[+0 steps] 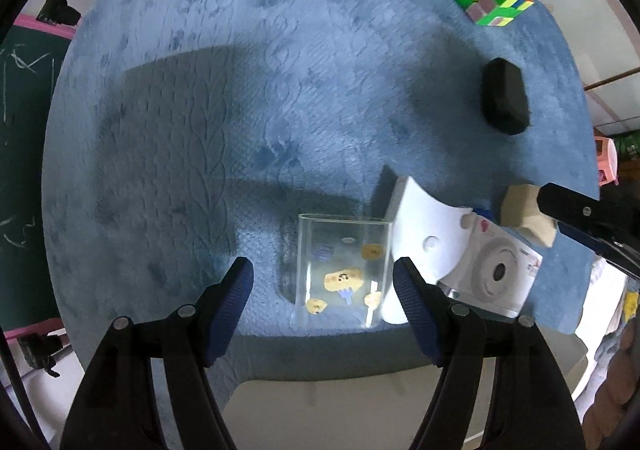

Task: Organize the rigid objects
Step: 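Grasp the clear cup with the left tool while the right tool grasps the beige soap, then place the clear cup and beige soap into the tray, opening both tools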

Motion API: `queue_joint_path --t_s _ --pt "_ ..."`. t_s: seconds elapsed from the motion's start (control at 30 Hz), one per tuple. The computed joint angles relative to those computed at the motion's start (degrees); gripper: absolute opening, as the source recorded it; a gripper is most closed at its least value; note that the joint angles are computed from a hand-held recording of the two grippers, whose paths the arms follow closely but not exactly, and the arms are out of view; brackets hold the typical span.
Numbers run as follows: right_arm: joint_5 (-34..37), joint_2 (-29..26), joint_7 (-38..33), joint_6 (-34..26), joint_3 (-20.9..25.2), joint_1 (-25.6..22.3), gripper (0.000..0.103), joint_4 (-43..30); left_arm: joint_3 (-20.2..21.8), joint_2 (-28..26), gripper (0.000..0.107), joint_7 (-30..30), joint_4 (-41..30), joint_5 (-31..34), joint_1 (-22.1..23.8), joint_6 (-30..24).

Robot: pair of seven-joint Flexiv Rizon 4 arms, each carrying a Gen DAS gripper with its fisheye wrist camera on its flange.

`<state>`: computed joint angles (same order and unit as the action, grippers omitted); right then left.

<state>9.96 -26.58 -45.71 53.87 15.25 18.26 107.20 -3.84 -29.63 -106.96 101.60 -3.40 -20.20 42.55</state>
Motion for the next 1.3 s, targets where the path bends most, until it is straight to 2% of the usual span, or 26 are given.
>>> queue_joint_path --t_s 0.33,0.8,0.93,1.03,1.1,1.3 --pt "-5.3 -1.9 3.8 -2.2 -2.2 2.5 0.067 -1.7 0.3 -1.9 0.076 -1.7 -1.4 -0.2 -0.2 0.2" --pt "-7.0 -5.7 4.9 -6.4 -1.7 3.4 0.067 -5.1 0.6 -3.7 0.075 -3.1 -2.4 0.6 -0.8 -0.6" --pt "-7.7 -6.8 5.7 -6.1 -1.9 4.4 0.067 -5.1 0.8 -4.9 0.070 -3.7 -3.8 1.2 -1.4 -0.7" --pt "-9.8 -7.2 6.5 -6.6 -2.5 5.7 0.066 -5.4 1.1 -5.2 0.062 -4.3 -4.2 2.3 -2.0 0.0" --pt "-10.9 -7.4 7.0 -7.0 -2.8 6.3 0.065 -5.6 1.3 -5.3 0.053 -4.5 -4.3 3.1 -2.4 0.8" --pt "-13.3 -6.6 7.9 -4.4 -2.9 7.5 0.064 -3.5 1.6 -4.4 0.052 -5.1 -3.7 4.0 -2.7 2.6"
